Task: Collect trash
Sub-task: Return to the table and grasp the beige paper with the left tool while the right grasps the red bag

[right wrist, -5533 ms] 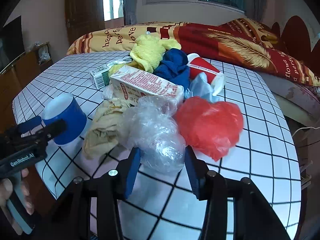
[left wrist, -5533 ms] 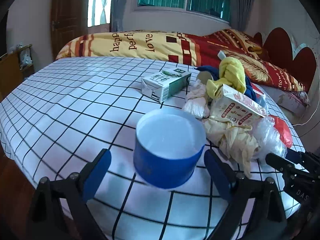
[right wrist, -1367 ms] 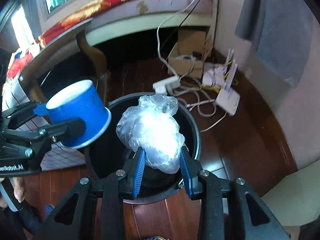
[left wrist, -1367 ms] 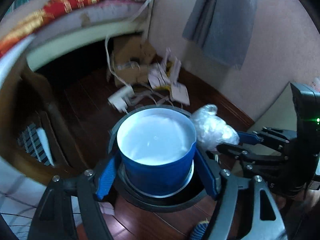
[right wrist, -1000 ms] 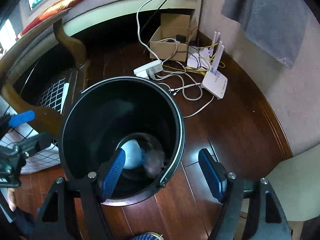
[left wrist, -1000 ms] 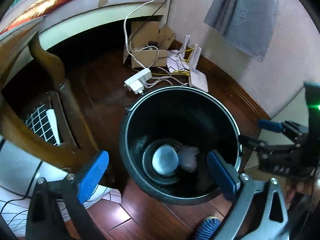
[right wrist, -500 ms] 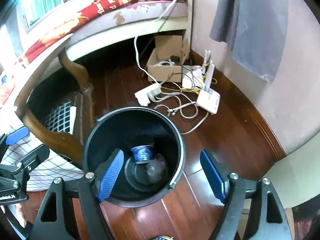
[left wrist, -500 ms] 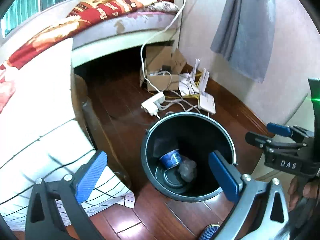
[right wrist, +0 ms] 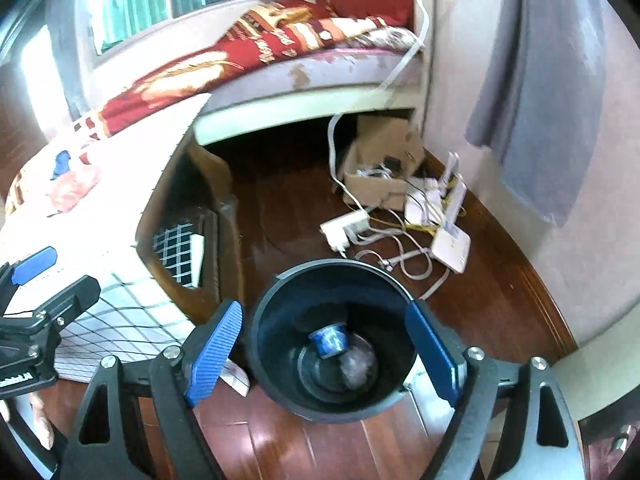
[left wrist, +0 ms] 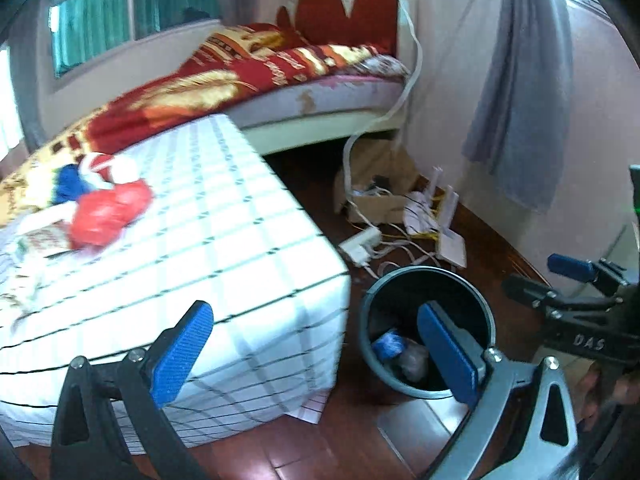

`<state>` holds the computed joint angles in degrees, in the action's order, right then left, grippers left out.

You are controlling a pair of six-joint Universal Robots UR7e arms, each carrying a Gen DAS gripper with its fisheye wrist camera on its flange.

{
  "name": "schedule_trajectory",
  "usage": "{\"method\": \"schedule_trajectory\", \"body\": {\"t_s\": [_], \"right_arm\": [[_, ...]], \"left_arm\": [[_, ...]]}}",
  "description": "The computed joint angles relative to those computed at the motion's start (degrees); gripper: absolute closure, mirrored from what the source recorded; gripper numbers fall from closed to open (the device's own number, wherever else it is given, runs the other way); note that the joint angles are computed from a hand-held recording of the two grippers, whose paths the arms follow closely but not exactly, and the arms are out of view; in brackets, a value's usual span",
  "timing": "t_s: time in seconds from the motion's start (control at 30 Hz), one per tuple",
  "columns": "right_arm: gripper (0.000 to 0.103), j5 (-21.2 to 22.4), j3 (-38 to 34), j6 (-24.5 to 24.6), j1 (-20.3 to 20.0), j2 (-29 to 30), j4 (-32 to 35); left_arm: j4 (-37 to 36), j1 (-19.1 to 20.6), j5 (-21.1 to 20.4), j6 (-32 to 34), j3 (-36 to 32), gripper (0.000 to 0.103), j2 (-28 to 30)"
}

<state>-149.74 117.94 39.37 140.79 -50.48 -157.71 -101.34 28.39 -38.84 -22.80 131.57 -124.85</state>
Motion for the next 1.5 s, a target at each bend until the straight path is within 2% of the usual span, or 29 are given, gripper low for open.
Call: {"method": "schedule_trajectory", "body": {"t_s": [0.2,0.4,0.57,0.67,0.77,0.8,0.9,1.0,1.2,1.33,1.43,1.5], "right_arm": [[0.016,4.37,-7.66,-7.04,1.2,6.06,-2.83],[0.016,7.34,-17.81,-16.51,2.44,14.5,-5.28],[0.016,9.99,-27.48,-23.74,3.01,21.5,-6.3],[0.016,11.55,-33.05,-26.61,3.04,25.39,-5.73],[0.016,12.58,-37.89,-28.57,3.0,28.69,-4.21],[0.016,13.01,-40.02,-29.38,2.96,30.11,-3.36],[0.016,14.07,-45.24,-31.65,2.6,33.54,-1.59],[0.016,14.56,-50.08,-33.19,1.78,36.52,0.12],[0.016,15.82,-59.81,-35.28,-0.1,41.93,4.71],[0.019,16.69,-64.87,-35.41,-1.37,44.65,7.26],[0.023,17.91,-66.91,-35.07,-2.19,45.7,8.42],[0.034,18.95,-68.08,-34.92,-2.63,46.35,9.25]], "left_arm": [[8.52,-0.74,5.43,-3.93,-3.31,0.001,-4.93],[12.42,2.28,10.69,-4.63,-7.1,0.001,-8.68],[9.71,7.83,14.47,-1.05,-9.4,0.001,-10.44],[-0.35,13.39,15.04,6.88,-9.65,0.001,-9.67],[-13.96,20.21,13.51,16.52,-9.96,0.003,-6.85],[-15.94,21.18,13.22,17.83,-9.96,0.003,-6.44],[-26.28,27.42,9.74,24.79,-10.83,0.004,-2.41],[-32.8,32.18,6.34,29.09,-11.99,0.006,1.31],[-37.7,38.18,0.8,31.86,-14.53,0.014,6.82],[-38.52,39.78,-0.76,31.93,-15.53,0.016,8.74],[-38.27,41.08,-1.98,31.6,-16.42,0.02,10.11],[-37.42,41.92,-2.8,30.87,-17.02,0.025,10.76]]}}
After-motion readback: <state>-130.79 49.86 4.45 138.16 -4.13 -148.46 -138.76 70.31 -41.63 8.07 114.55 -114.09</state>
